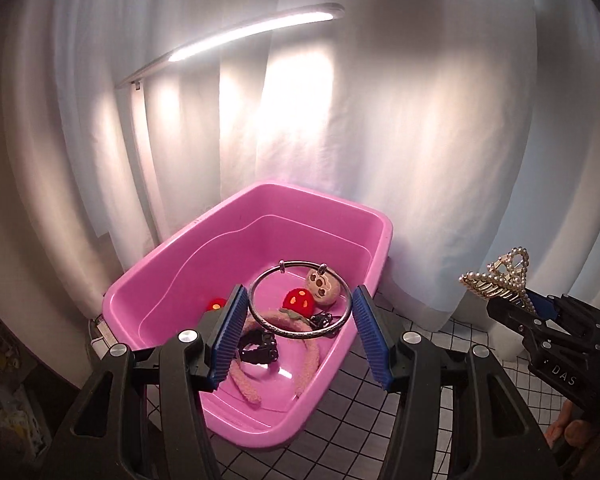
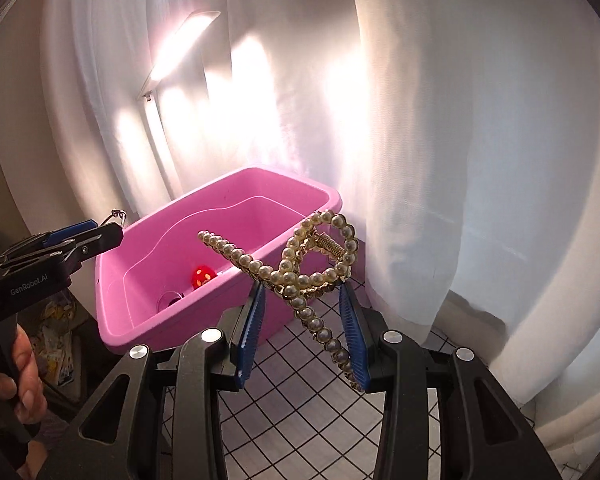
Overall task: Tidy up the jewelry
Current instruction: 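Lift the thin bangle and pearl claw with both tools and carry them over the tub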
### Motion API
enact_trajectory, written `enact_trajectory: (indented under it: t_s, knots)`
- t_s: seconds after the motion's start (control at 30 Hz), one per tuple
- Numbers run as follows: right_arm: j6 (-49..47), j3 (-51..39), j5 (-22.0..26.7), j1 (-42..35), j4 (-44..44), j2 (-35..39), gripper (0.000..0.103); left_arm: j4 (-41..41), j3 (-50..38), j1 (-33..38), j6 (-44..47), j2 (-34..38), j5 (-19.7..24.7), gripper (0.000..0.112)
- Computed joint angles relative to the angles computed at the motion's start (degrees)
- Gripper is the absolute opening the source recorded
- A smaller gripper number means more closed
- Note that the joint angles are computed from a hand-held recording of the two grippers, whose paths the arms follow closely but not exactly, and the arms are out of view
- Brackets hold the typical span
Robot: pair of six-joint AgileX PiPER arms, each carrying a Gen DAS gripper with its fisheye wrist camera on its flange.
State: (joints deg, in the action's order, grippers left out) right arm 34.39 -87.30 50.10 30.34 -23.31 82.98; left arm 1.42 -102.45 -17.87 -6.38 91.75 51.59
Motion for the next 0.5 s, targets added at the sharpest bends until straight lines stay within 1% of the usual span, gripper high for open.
enact_trajectory:
  t_s: [0.13,0.27,0.43,0.5]
  knots:
    - [-5.12,-10.75,0.57,0.25,3.73,8.87,0.037,-0.87,-1.88,4.73,1.21,2.13,-0.23,0.053]
    - [-10.24,-23.63,3.94,-0.3,7.99,19.15,0.037,-1.92,-4.53,7.81,2.22,5.58,0.61,0.053]
    - [-14.41,-37.62,10.01,-1.38,11.72,30.15,0.037,-3.43,-8.17,9.82,2.51,10.64,2.14,0.053]
    - [-15.73,-44.42,13.23,-1.52,12.42,34.74,0.037,-3.18,-10.27,10.17,2.18,12.87,3.3,0.053]
